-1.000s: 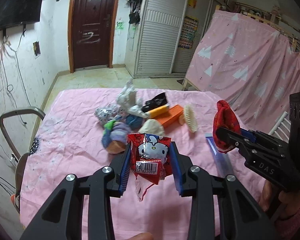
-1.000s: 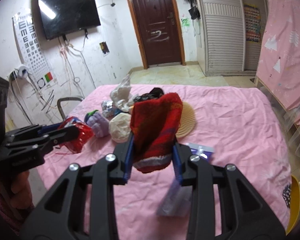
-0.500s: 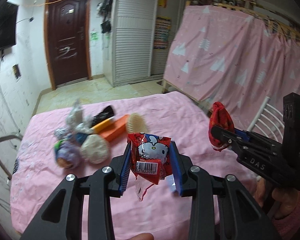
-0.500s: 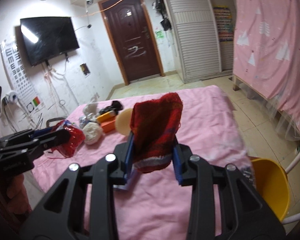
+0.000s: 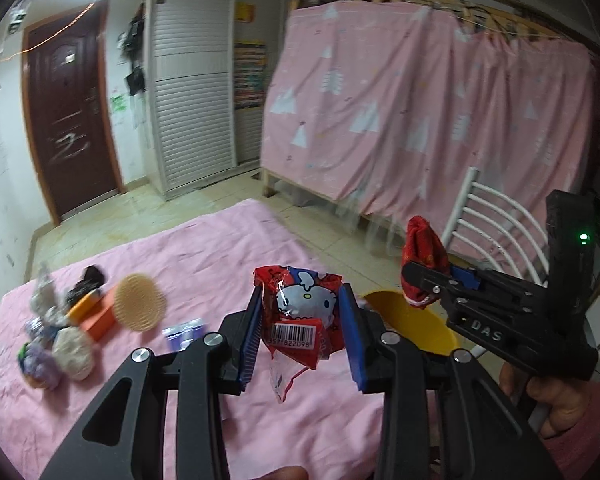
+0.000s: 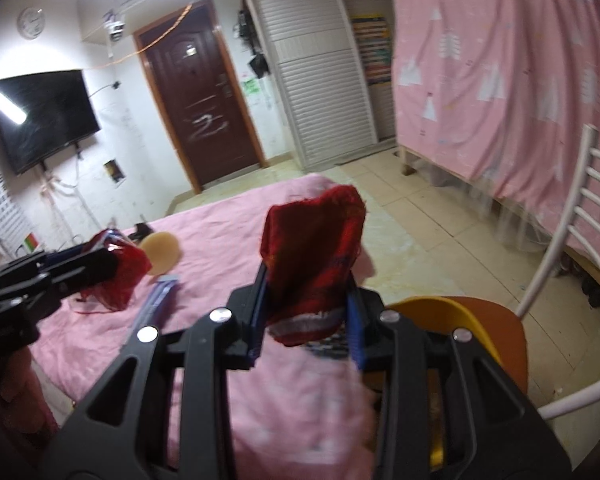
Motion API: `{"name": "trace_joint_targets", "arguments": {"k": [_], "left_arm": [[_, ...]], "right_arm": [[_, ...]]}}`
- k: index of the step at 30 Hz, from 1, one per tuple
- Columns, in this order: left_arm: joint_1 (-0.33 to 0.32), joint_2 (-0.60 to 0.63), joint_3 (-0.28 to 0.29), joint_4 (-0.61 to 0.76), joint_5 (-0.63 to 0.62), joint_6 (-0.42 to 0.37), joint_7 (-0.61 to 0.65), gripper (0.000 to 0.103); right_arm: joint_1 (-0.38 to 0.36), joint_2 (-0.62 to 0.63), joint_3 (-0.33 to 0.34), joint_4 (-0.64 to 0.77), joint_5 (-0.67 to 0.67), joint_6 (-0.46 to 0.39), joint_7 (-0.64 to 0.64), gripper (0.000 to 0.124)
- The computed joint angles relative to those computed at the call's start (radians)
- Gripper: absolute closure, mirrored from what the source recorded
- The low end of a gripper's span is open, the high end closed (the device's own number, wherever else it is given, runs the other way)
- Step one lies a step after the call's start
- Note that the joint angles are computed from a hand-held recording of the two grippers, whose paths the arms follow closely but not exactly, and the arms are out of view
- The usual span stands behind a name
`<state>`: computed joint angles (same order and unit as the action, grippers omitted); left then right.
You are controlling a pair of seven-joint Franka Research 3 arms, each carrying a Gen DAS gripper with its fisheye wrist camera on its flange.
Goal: Collect trash
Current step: 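Carry both items to the yellow bucket and open both tools to drop them, then move both tools back over the bed toward the sock and toothpaste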
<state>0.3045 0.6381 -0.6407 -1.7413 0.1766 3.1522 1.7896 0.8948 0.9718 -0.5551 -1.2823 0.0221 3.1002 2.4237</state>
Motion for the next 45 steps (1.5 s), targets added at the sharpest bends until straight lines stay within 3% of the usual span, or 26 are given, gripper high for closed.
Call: {"name": "trace_joint_targets", "arguments": {"k": [10,13,23,25,29,32,38,45], "left_arm": [[-0.070,0.109,-0.058,0.099,0.045,0.005,0.061,0.076],[-0.118,0.153,-0.054,0.167,0.041,-0.041,0.073,0.076],[-0.288,0.312,0.029,0.481,-0.101,-0.293,0.113,0.074],[-0.304,0.317,0.042,0.497,-0.123,-0.304,0.130,0.068],[-0.338,0.319,0.067,0.522,-0.169,-0.332,0.155,0.036],[-0.358,0.306,0.095,0.512,-0.200,-0.311,0.171,0.035],[-0.338,0.255,0.113,0.450,-0.268,-0.275,0.191,0.034],[-0.229,0.173,0.056,0.310,-0.301,-0.173,0.215,0.030]], "right_arm": [[0.055,-0.059,-0.072,-0.207,0.081,0.045,0.009,0.088],[0.035,-0.076,-0.051,-0.234,0.103,0.050,-0.010,0.075],[0.055,-0.086,-0.075,-0.309,0.220,0.100,-0.044,0.073],[0.055,-0.086,-0.074,-0.316,0.243,0.108,-0.055,0.071],[0.054,-0.091,-0.069,-0.330,0.287,0.123,-0.076,0.063],[0.069,-0.088,-0.082,-0.337,0.319,0.128,-0.088,0.062],[0.057,-0.085,-0.061,-0.318,0.346,0.132,-0.118,0.062],[0.040,-0.052,-0.045,-0.216,0.313,0.087,-0.129,0.057]]}}
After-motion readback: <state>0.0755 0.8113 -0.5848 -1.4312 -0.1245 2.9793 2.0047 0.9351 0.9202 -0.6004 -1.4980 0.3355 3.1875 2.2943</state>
